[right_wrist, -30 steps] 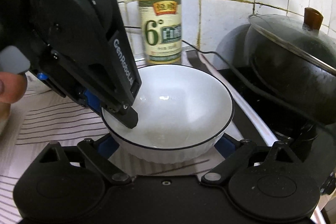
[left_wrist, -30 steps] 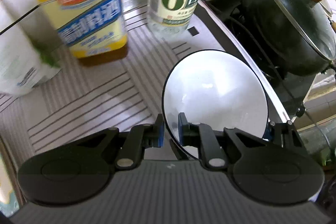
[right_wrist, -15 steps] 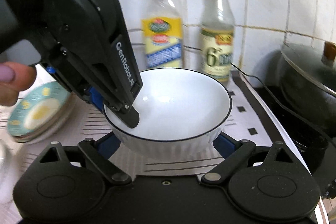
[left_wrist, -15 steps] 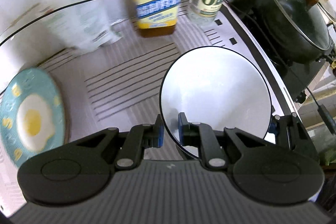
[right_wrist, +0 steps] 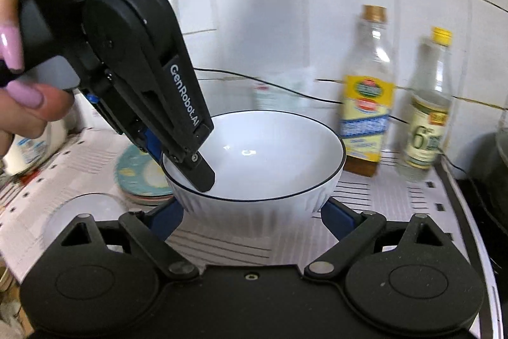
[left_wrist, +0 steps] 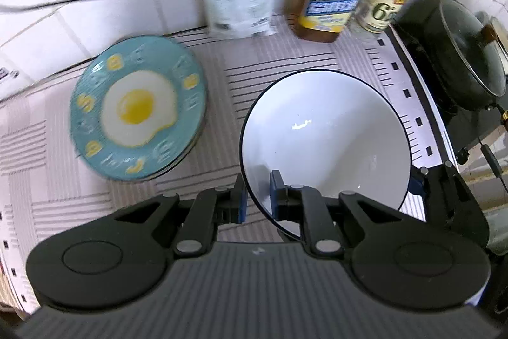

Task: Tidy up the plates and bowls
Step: 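Carry the third white bowl with the left tool toward the nested bowls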

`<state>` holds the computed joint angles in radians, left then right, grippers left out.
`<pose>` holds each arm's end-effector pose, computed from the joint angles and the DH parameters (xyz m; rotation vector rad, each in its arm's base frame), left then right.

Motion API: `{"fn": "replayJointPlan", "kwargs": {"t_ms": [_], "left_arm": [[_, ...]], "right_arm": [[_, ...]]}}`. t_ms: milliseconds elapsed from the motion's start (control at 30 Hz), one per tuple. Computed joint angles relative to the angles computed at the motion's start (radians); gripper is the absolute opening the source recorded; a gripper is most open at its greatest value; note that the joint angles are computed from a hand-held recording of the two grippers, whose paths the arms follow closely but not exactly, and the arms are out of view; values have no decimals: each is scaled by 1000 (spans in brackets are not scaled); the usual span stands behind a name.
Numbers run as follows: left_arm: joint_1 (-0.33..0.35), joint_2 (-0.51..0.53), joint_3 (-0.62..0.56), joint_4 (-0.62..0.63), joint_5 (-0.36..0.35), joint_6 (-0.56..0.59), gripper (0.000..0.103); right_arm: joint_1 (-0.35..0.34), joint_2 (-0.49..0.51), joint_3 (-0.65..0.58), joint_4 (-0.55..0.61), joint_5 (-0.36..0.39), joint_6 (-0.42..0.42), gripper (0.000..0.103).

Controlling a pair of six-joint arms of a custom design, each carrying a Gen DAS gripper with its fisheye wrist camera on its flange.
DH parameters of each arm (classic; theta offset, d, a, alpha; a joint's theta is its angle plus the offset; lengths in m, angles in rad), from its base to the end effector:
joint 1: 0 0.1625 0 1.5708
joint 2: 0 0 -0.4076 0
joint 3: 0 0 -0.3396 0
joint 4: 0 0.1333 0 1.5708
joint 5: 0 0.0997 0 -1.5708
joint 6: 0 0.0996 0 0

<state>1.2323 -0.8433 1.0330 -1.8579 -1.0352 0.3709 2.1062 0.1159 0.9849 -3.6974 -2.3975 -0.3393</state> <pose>-0.0628 -0.7329 0.3273 0.8712 2.4525 -0.1153 0.3924 -0.5439 -0.1371 0.4222 -2.1358 1.2753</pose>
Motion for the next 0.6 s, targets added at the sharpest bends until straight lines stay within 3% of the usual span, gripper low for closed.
{"fn": "replayJointPlan", "kwargs": {"t_ms": [233,400,467,600], "left_arm": [[36,-65,15,-1,14,-2,12],[77,-58,-56,53,-12,13,13],[89,-58,-71,64,-17,5,13],[103,-64,-71,63,11,6,13]], "right_arm": [[29,5,-27,96,76,-17,96],[38,17,-63,163,126,-13,96],[29,4,-36,159,187,19,96],[26,13,-58,209,230,22,96]]}}
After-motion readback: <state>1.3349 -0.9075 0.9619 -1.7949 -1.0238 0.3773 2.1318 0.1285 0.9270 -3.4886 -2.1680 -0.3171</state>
